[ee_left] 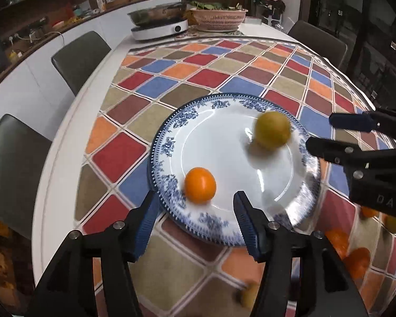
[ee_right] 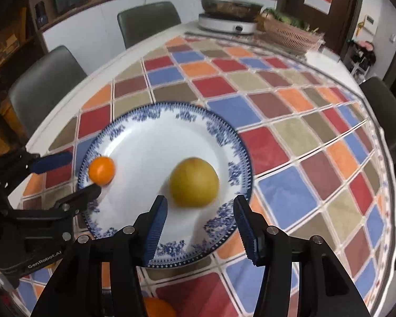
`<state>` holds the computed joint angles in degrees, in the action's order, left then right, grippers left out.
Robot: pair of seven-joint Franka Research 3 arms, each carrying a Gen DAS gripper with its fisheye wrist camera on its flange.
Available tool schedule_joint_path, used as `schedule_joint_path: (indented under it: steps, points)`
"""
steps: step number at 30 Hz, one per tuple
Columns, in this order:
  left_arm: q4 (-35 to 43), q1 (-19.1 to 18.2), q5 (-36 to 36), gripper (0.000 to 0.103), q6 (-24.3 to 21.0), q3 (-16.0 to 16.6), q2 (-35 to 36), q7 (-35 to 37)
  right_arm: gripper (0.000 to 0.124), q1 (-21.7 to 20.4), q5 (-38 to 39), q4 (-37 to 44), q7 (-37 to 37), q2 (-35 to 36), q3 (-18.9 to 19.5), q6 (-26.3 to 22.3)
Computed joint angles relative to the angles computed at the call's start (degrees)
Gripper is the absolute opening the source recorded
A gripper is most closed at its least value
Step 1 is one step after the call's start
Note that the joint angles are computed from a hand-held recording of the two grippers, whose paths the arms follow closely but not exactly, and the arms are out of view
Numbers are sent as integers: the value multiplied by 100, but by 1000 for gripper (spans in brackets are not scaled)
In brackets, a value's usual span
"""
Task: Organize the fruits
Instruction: 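Release the orange onto the plate while the right tool drops the pear beside it, then withdraw both tools from the plate toward the remaining fruits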
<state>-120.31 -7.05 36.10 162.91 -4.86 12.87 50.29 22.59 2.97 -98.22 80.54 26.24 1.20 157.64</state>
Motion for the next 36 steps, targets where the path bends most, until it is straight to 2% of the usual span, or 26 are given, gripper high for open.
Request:
schedule_joint_path:
  steps: [2,6,8,9,10,14,19,21,24,29,32,36]
  points:
    - [-182,-106,283,58,-53,72,-256,-328,53,97,-177,-330,48,-263,-102,275]
    - [-597,-109,736,66,-74,6,-790,-985,53,59,-195,-959,-15,-780,-36,692]
    - [-867,-64,1007,67,6,-83,-1107,-1370,56,13,-119,-1296,-34,-1054,21,884]
    - [-926,-34,1164,69,-26,-139,-1196,-1551,64,-8,-76,-1449,-37,-1173,49,970]
    - [-1015,-11,1436,70,-80,-197,-1325,-1846,67,-17,-49,-1649,-13,-1329,59,1086]
    - [-1369,104,1878,73,-178,-452,-1779,-2455,67,-37,-46,-2281,64,-1805,94,1478]
    - [-1761,256,2168,78,-122,-709,-2264,-3022,67,-76,-306,-3004,386,-2350,109,1921]
    - [-1883,292,2229,79,-155,-811,-2456,-3192,67,-116,-943,-3238,988,-2537,48,2072]
    - [-2071,325,2272,83,-82,-942,-2732,-3442,67,-511,-2319,-3544,2253,-2832,197,2233]
    - [-2217,382,2647,85,-250,-1296,-3053,-3915,74,-820,-1977,-4036,2062,-3259,430,2405]
    - [-2290,322,2787,86,-369,-1407,-3178,-4107,74,-1745,-2388,-4309,2513,-3529,1195,2549]
    - [-2414,267,3084,86,-413,-1541,-3306,-4567,74,-2876,-2515,-4713,2796,-3966,2170,2772]
